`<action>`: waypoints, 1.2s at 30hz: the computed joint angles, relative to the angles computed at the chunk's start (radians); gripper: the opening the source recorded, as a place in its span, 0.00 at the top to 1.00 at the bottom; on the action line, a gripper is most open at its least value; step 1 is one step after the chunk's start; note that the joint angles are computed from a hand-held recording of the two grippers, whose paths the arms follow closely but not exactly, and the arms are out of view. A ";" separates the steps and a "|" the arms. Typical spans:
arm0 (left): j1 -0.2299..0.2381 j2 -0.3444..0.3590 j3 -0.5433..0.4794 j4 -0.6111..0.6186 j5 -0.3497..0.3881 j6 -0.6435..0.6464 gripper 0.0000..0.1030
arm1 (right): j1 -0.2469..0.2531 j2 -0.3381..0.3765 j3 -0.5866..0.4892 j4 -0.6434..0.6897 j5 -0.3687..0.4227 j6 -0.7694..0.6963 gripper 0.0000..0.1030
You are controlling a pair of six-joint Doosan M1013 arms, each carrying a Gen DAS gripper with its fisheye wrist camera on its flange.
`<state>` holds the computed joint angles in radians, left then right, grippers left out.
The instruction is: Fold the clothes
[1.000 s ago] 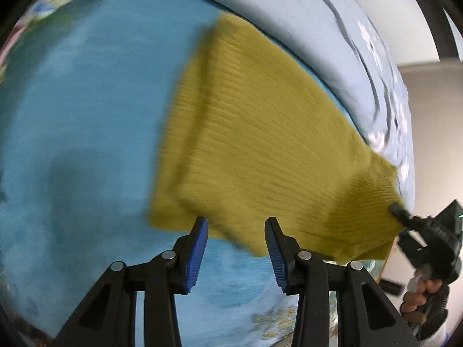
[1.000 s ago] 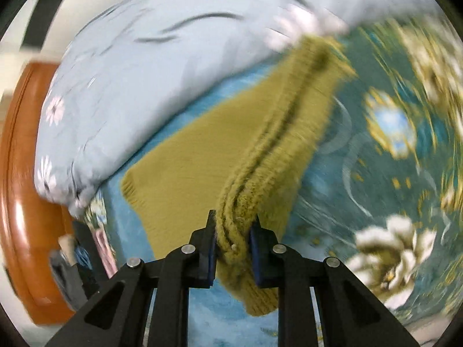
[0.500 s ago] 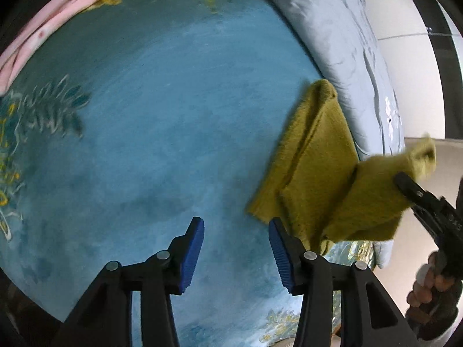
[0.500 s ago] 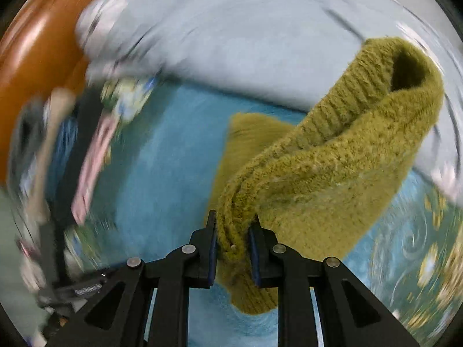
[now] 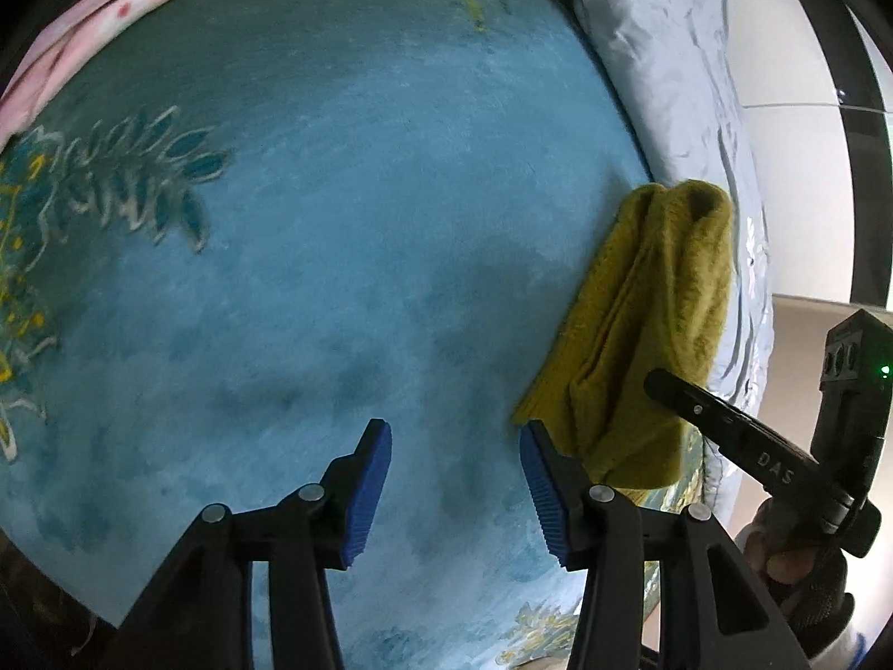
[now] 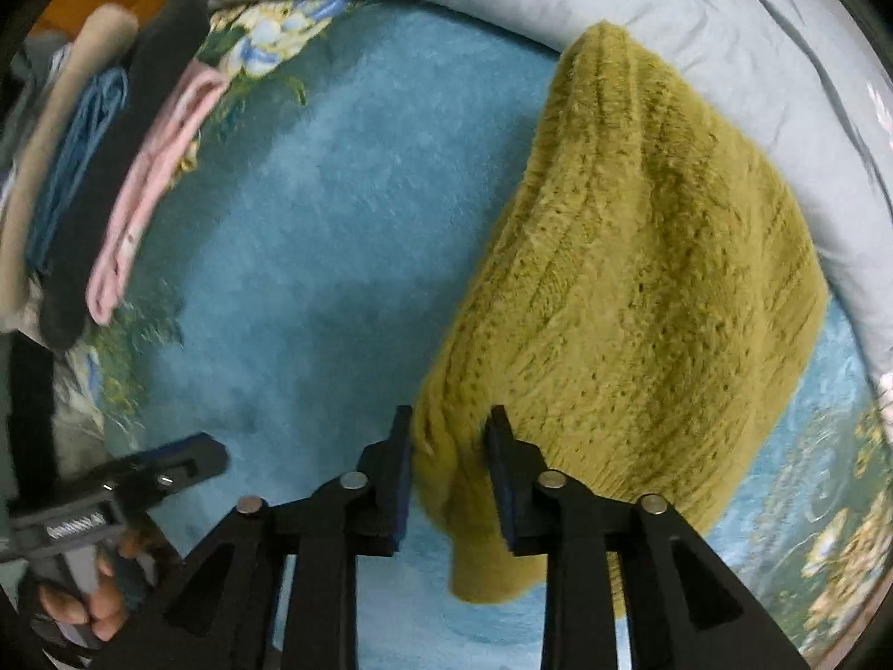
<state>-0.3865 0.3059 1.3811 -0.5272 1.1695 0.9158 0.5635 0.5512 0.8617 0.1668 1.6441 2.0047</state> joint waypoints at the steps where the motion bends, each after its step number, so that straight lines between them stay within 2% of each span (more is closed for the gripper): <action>1: -0.002 0.005 -0.006 -0.004 -0.001 0.008 0.49 | -0.003 0.000 0.002 0.023 -0.017 0.012 0.68; 5: -0.013 0.039 -0.051 -0.022 -0.007 0.049 0.49 | -0.013 -0.038 0.052 0.105 -0.126 0.026 0.60; 8: -0.023 0.070 -0.096 -0.048 -0.003 0.102 0.44 | -0.018 -0.068 0.094 0.080 -0.179 0.080 0.59; 11: -0.042 0.116 -0.161 -0.059 0.029 0.171 0.41 | -0.039 -0.121 0.179 0.054 -0.229 0.182 0.59; 16: -0.075 0.189 -0.249 -0.003 0.110 0.186 0.40 | -0.075 -0.221 0.339 0.033 -0.283 0.352 0.58; 20: -0.117 0.238 -0.319 0.165 0.228 0.196 0.40 | -0.099 -0.302 0.464 0.038 -0.353 0.482 0.54; 24: -0.113 0.232 -0.296 0.150 0.224 0.169 0.38 | -0.118 -0.361 0.570 0.085 -0.430 0.529 0.49; 25: -0.112 0.228 -0.290 0.150 0.219 0.159 0.37 | -0.121 -0.372 0.595 0.102 -0.451 0.529 0.44; 28: -0.110 0.216 -0.276 0.160 0.207 0.143 0.36 | -0.127 -0.404 0.670 0.160 -0.531 0.535 0.43; 34: -0.090 0.183 -0.240 0.146 0.175 0.094 0.37 | -0.125 -0.458 0.810 0.265 -0.772 0.570 0.43; 36: -0.081 0.171 -0.228 0.146 0.162 0.066 0.37 | -0.123 -0.459 0.832 0.294 -0.831 0.556 0.43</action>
<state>-0.4672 0.4767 1.1527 -0.3812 1.3317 0.9815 0.4408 0.0917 1.6936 0.4608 0.8133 2.5609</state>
